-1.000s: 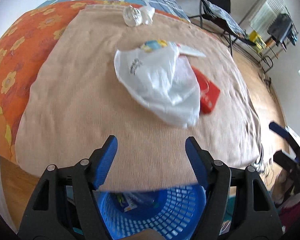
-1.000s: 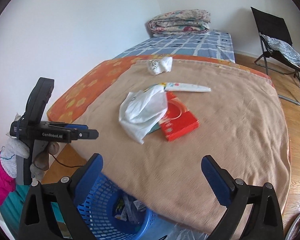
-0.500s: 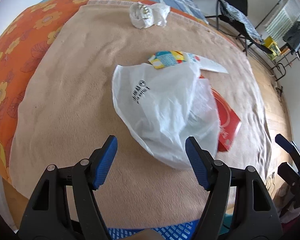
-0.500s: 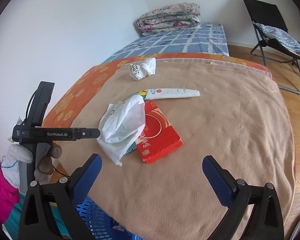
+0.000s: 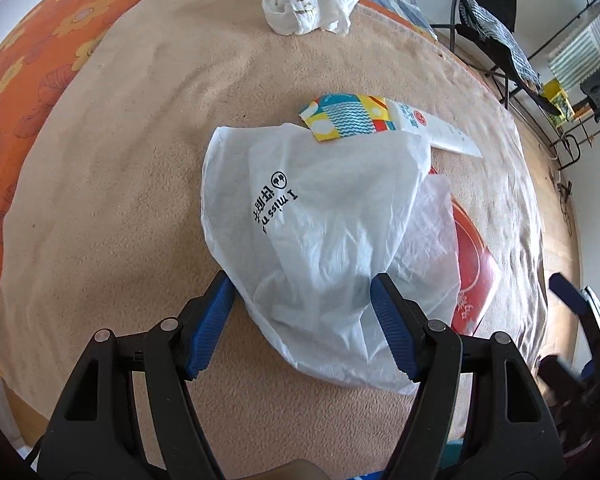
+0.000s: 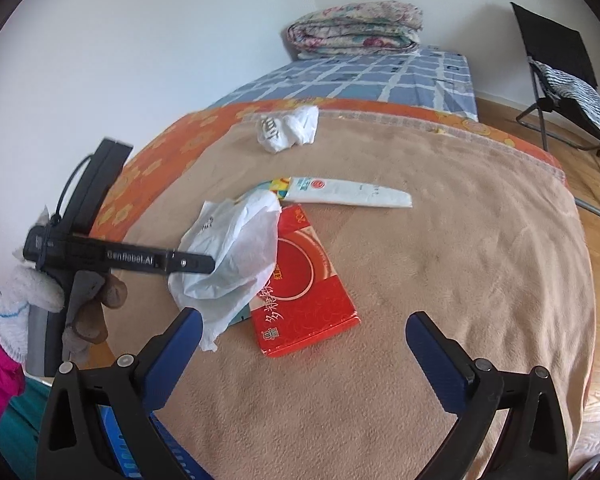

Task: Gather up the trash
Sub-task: 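Grasp the white plastic bag with the left tool while the right tool grasps the red box, then lift and carry the white bag and red box over the blue basket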

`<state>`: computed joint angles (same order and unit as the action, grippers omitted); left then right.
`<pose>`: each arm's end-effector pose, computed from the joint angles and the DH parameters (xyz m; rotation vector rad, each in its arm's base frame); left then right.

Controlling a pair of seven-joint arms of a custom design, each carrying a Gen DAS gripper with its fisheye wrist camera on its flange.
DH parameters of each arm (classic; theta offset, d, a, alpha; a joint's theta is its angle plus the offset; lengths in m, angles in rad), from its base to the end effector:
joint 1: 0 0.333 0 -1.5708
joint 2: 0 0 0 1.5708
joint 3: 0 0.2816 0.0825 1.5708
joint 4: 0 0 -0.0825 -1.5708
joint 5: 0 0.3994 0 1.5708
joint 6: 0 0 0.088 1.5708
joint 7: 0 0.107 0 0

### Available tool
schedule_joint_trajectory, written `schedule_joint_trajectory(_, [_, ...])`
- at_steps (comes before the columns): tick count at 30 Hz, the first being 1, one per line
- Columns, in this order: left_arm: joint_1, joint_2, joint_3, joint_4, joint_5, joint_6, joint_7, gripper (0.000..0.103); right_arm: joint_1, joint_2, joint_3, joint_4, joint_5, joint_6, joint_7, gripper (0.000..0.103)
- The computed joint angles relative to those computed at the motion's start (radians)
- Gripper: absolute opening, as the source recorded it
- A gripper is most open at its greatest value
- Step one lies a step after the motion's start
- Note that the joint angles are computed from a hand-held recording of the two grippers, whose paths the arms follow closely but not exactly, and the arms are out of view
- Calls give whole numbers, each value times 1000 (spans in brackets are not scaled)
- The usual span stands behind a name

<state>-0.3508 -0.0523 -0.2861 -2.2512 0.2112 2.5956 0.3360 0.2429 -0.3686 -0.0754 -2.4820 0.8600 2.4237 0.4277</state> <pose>0.4488 -0.3378 0.3843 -2.5137 1.6012 -0.6215 0.4702 0.0828 0.4156 -2.1998 0.9846 -0.0834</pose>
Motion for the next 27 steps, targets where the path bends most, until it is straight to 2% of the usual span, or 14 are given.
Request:
schedule_joint_trajectory(2, [2,1,0,0,11,7,-15,70,5,14,12,4,-13,16,-3,103])
schedule_joint_trajectory(4, [3,6,0,8,25,-8,-22,52,12,24,25,6,-27,38,-7,103])
schedule_joint_trajectory(8, [5,10,2,8,42,-6,-25,39,28,48,37,18,-39,64,-15,103])
schedule_joint_trajectory(10, [6,7,3,4,46,4,-24,27,35,65,46,27,-50,77,-7,103])
schedule_joint_trajectory(12, [8,1,3,2,54,1,-28,21,41,82,53,36,-61,86,-1,103])
schedule_joint_trajectory(19, [17,-53,4,-45,72,3,-40,11,56,155,85,82,-114,120,42,103])
schedule_joint_trajectory(27, [28,-132,7,-124,65,11,-53,9,66,226,126,120,-225,168,147,102])
